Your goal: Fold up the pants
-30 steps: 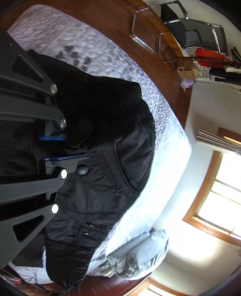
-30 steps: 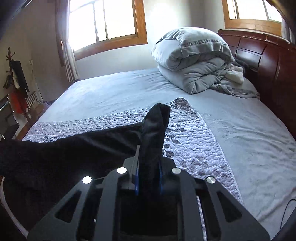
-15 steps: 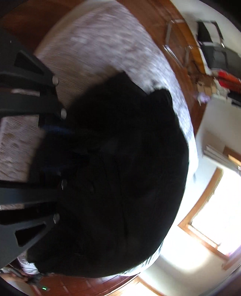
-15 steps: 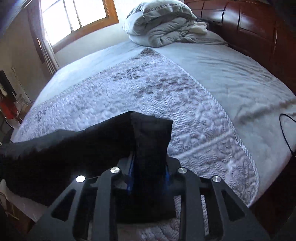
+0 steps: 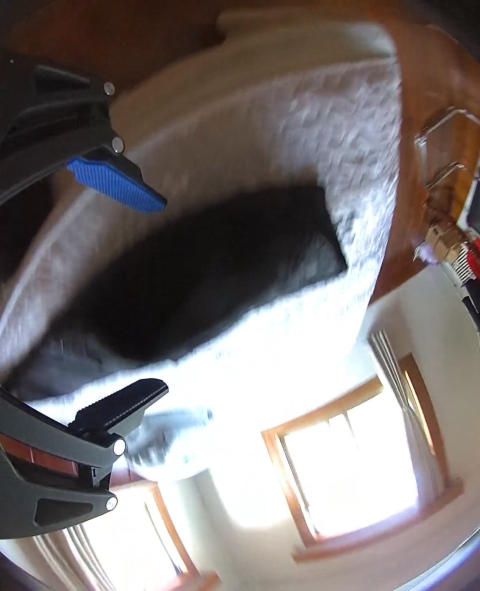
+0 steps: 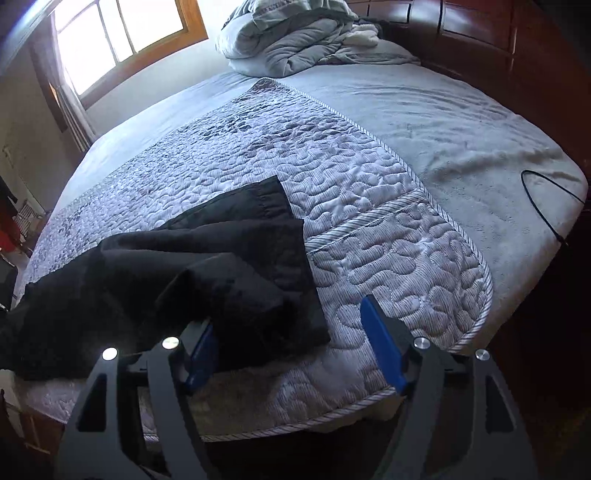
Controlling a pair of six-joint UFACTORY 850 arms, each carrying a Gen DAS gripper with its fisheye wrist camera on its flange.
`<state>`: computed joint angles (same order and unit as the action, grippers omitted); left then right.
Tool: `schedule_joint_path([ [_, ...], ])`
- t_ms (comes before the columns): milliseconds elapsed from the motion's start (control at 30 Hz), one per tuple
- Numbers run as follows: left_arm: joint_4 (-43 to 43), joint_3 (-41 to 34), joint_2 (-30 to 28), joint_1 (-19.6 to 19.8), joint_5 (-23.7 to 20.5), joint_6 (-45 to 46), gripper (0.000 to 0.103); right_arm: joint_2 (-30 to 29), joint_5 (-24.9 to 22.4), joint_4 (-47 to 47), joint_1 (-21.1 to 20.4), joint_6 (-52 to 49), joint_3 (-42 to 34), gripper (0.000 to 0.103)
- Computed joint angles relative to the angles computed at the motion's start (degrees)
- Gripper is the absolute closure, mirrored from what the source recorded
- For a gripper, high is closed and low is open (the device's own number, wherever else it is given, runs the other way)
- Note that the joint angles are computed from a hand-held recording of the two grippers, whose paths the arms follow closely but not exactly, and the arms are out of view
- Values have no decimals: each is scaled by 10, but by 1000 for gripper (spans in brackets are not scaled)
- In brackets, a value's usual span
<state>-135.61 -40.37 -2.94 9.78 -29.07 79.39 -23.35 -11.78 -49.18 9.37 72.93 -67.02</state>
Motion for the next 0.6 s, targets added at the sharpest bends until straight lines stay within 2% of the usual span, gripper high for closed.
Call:
schedule_joint_path([
  [67, -17, -24, -15, -12, 1, -7, 10, 12, 9, 0, 0, 21, 12, 31],
  [133, 61, -73, -51, -13, 51, -95, 10, 23, 12, -53, 5, 84, 24, 30],
  [167, 103, -102, -87, -7, 53, -155, 12, 27, 11, -71, 7, 104, 29, 29],
  [200, 151, -117, -106, 1, 32, -211, 16, 29, 10, -85, 9, 122, 32, 29],
  [233, 197, -144, -136, 9, 8, -258, 46, 32, 10, -98, 11, 140, 36, 29],
  [300, 306, -202, -184, 12, 12, -358, 65, 37, 16, -108, 12, 164, 43, 29],
  [333, 365, -238, -208, 10, 22, -408, 78, 39, 17, -117, 13, 178, 44, 29],
  [367, 412, -269, -224, 5, 42, -435, 84, 40, 18, -126, 14, 191, 45, 29],
  [433, 448, -311, -240, -6, 80, -415, 90, 42, 17, -140, 20, 205, 42, 29],
  [500, 417, -328, -231, -16, 108, -309, 90, 42, 11, -135, 27, 192, 36, 28],
  [567, 418, -332, -205, -43, 184, -189, 90, 37, -2, -126, 35, 164, 24, 27],
  [600, 390, -326, -201, -46, 197, -129, 90, 34, -8, -120, 41, 147, 17, 27],
])
